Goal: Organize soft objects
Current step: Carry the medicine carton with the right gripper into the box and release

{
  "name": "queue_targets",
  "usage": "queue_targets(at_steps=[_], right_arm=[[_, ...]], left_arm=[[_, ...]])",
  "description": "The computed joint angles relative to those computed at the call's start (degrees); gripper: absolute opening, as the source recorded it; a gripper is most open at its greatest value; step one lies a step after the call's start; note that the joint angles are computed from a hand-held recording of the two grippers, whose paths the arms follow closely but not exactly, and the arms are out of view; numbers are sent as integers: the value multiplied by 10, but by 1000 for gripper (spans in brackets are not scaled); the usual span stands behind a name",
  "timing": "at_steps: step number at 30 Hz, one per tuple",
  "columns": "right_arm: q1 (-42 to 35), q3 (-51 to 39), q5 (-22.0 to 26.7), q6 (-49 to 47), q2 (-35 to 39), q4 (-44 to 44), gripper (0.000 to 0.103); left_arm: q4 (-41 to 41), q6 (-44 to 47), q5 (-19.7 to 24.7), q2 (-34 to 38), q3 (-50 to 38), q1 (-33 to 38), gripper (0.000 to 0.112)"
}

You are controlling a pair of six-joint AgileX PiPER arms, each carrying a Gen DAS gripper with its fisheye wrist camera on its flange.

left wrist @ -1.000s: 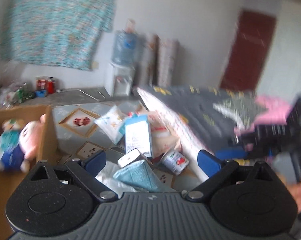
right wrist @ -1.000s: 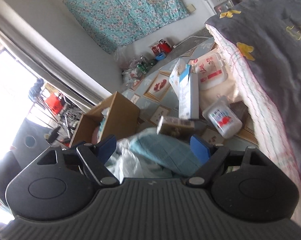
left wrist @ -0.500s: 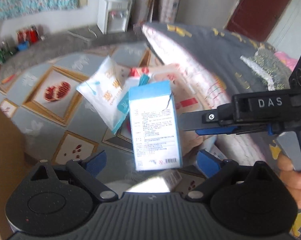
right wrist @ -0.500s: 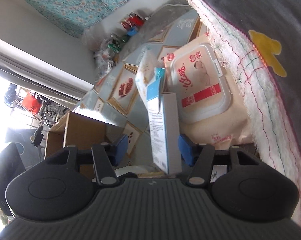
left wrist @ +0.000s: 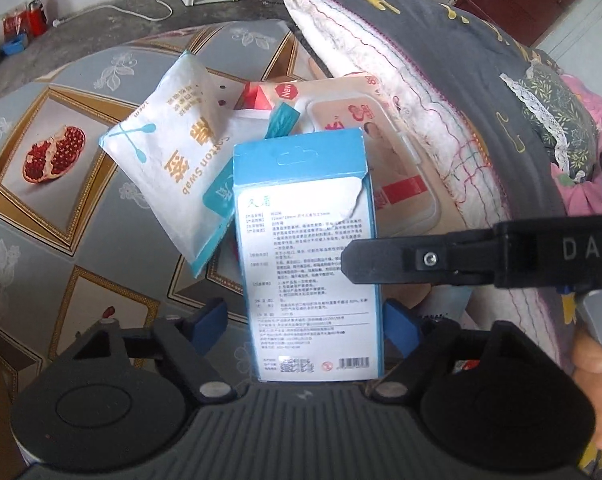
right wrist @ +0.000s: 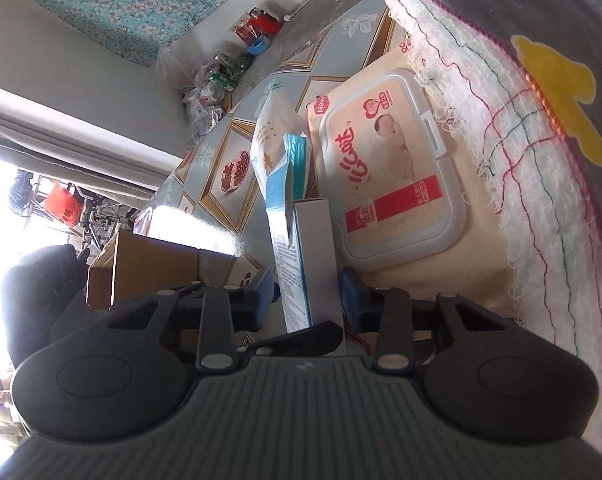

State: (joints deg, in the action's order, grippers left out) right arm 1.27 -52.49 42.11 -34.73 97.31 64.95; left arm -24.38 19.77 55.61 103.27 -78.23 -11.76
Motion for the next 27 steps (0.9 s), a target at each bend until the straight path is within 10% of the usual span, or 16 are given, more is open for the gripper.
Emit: queue_targets(at_steps=[18, 27], right_arm=[[-29, 45, 44, 38, -186, 1, 20], [101, 14, 55, 210, -357, -79, 20]], left_arm=[[-28, -4, 2, -159, 36, 6, 74], [0, -7, 123, -365, 37, 97, 74]])
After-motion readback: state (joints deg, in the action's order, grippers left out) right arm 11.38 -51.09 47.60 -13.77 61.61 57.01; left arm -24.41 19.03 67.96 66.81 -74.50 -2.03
